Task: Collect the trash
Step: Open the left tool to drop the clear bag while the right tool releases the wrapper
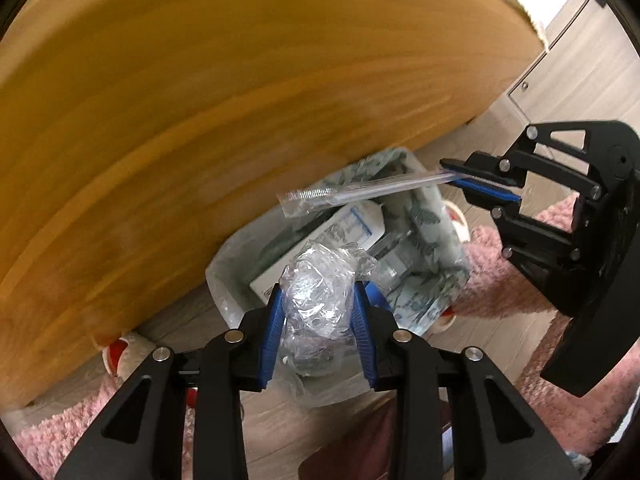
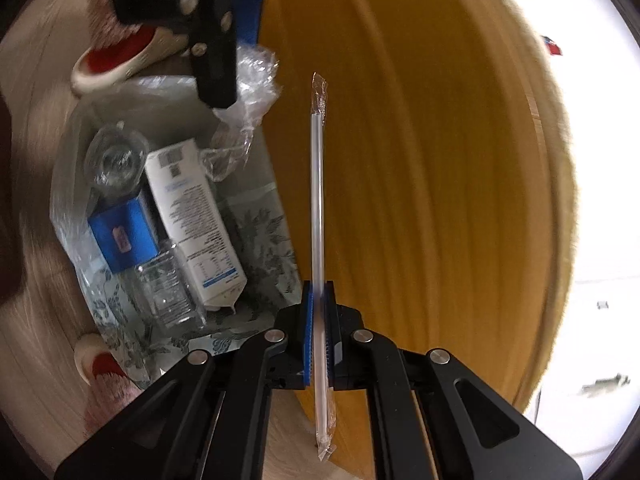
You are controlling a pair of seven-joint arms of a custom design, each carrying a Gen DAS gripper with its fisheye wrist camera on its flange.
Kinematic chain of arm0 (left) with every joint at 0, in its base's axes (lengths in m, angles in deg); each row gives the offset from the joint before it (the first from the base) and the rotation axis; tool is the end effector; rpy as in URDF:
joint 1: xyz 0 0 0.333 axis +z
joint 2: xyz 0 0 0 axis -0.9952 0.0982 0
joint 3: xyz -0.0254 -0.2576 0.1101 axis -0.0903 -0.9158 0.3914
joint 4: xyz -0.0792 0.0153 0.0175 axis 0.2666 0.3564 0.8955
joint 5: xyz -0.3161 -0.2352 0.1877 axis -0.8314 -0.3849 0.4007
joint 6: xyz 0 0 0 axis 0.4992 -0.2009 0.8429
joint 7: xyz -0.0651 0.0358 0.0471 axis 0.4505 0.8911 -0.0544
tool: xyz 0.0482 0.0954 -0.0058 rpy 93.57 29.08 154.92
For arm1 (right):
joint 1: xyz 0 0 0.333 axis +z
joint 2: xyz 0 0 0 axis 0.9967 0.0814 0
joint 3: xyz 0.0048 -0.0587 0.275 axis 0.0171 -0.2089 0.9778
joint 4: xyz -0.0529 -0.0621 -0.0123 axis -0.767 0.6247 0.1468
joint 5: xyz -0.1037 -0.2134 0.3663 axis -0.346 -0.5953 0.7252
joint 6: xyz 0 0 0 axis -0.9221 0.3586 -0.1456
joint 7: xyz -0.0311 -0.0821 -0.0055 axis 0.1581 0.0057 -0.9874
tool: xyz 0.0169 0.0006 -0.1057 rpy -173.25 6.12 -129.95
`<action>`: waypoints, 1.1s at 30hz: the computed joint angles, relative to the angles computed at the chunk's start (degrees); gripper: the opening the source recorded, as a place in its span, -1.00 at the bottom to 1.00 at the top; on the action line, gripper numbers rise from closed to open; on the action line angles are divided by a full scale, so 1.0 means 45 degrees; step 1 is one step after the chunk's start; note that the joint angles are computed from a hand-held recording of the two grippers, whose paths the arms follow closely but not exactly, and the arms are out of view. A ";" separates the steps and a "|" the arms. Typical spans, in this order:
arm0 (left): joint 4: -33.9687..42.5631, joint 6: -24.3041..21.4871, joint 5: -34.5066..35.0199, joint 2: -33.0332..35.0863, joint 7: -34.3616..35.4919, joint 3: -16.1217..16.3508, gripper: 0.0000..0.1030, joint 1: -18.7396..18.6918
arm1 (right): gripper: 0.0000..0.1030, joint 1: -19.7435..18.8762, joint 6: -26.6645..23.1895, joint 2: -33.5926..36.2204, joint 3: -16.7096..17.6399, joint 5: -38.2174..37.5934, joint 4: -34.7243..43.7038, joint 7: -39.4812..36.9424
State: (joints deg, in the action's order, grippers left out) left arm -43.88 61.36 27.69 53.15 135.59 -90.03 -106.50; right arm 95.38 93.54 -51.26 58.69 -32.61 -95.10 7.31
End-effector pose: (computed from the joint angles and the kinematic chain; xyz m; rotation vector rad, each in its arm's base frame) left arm 0.4342 -0.3419 0.6748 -1.7749 2.4936 -0.5230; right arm 0.4091 0.2098 0.6557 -2.8757 -0.0304 -1.1767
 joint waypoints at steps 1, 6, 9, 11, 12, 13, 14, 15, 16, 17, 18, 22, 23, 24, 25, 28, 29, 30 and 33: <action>0.0055 -0.0113 0.0024 0.0104 0.0005 -0.0027 -0.40 -0.0013 | -0.90 0.0025 -0.0008 0.0036 -0.0024 -0.0026 -0.0032 -0.0122; 0.0162 -0.0602 -0.0133 0.0428 0.0089 -0.0047 -0.40 0.0002 | -0.90 0.0132 0.0116 0.0284 -0.0113 -0.0172 -0.0242 -0.0785; 0.0298 -0.0903 -0.0153 0.0741 -0.0042 -0.0134 -0.40 0.0017 | -0.90 0.0204 0.0190 0.0460 -0.0152 -0.0224 -0.0337 -0.1157; 0.0329 -0.1073 -0.0108 0.0892 -0.0071 -0.0184 -0.40 0.0033 | -0.90 0.0258 0.0310 0.0570 -0.0166 -0.0245 -0.0409 -0.1378; 0.0277 -0.1084 -0.0119 0.0902 -0.0071 -0.0188 -0.40 0.0050 | -0.90 0.0302 0.0376 0.0646 -0.0199 -0.0217 -0.0436 -0.1502; 0.0195 -0.1096 -0.0172 0.0912 -0.0089 -0.0177 -0.40 0.0072 | -0.90 0.0340 0.0401 0.0740 -0.0233 -0.0167 -0.0435 -0.1606; 0.0171 -0.1119 -0.0227 0.0946 -0.0120 -0.0166 -0.40 0.0093 | -0.90 0.0343 0.0439 0.0844 -0.0245 -0.0154 -0.0407 -0.1669; 0.0155 -0.1152 -0.0291 0.0983 -0.0182 -0.0155 -0.40 0.0119 | -0.90 0.0370 0.0476 0.0928 -0.0269 -0.0137 -0.0409 -0.1770; 0.0136 -0.1208 -0.0370 0.0994 -0.0252 -0.0127 -0.40 0.0158 | -0.90 0.0385 0.0509 0.0974 -0.0284 -0.0134 -0.0416 -0.1847; 0.0128 -0.1240 -0.0409 0.1014 -0.0316 -0.0117 -0.40 0.0188 | -0.90 0.0392 0.0537 0.1037 -0.0287 -0.0141 -0.0431 -0.1915; 0.0112 -0.1258 -0.0421 0.1032 -0.0389 -0.0109 -0.40 0.0222 | -0.90 0.0412 0.0605 0.1093 -0.0300 -0.0149 -0.0473 -0.2007; 0.0113 -0.1341 -0.0347 0.1172 -0.0631 -0.0106 -0.40 0.0337 | -0.90 0.0504 0.1036 0.1303 -0.0360 -0.0114 -0.0686 -0.2336; 0.0125 -0.1361 -0.0346 0.1212 -0.0669 -0.0106 -0.40 0.0359 | -0.90 0.0508 0.1106 0.1351 -0.0341 -0.0120 -0.0706 -0.2364; 0.0149 -0.1393 -0.0327 0.1265 -0.0716 -0.0115 -0.40 0.0377 | -0.90 0.0515 0.1210 0.1414 -0.0335 -0.0136 -0.0724 -0.2419; 0.0171 -0.1437 -0.0289 0.1318 -0.0731 -0.0125 -0.40 0.0393 | -0.90 0.0513 0.1337 0.1485 -0.0327 -0.0149 -0.0769 -0.2442; 0.0253 -0.1553 -0.0241 0.1432 -0.0853 -0.0139 -0.40 0.0447 | -0.90 0.0507 0.1475 0.1731 -0.0275 -0.0168 -0.0700 -0.2381; 0.0252 -0.1557 -0.0298 0.1452 -0.0885 -0.0127 -0.40 0.0470 | -0.90 0.0527 0.1531 0.1806 -0.0271 -0.0168 -0.0692 -0.2377; 0.0198 -0.1528 -0.0316 0.1438 -0.0896 -0.0118 -0.40 0.0495 | -0.90 0.0528 0.1610 0.1922 -0.0271 -0.0193 -0.0670 -0.2384; 0.0234 -0.1598 -0.0245 0.1502 -0.0946 -0.0135 -0.39 0.0534 | -0.90 0.0636 0.1642 0.2168 -0.0328 -0.0112 -0.0546 -0.2450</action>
State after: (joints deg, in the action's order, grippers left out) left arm -42.83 54.16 26.58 59.91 131.33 -90.63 -104.10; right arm 98.24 100.93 -41.51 57.21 -33.12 -97.55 -3.71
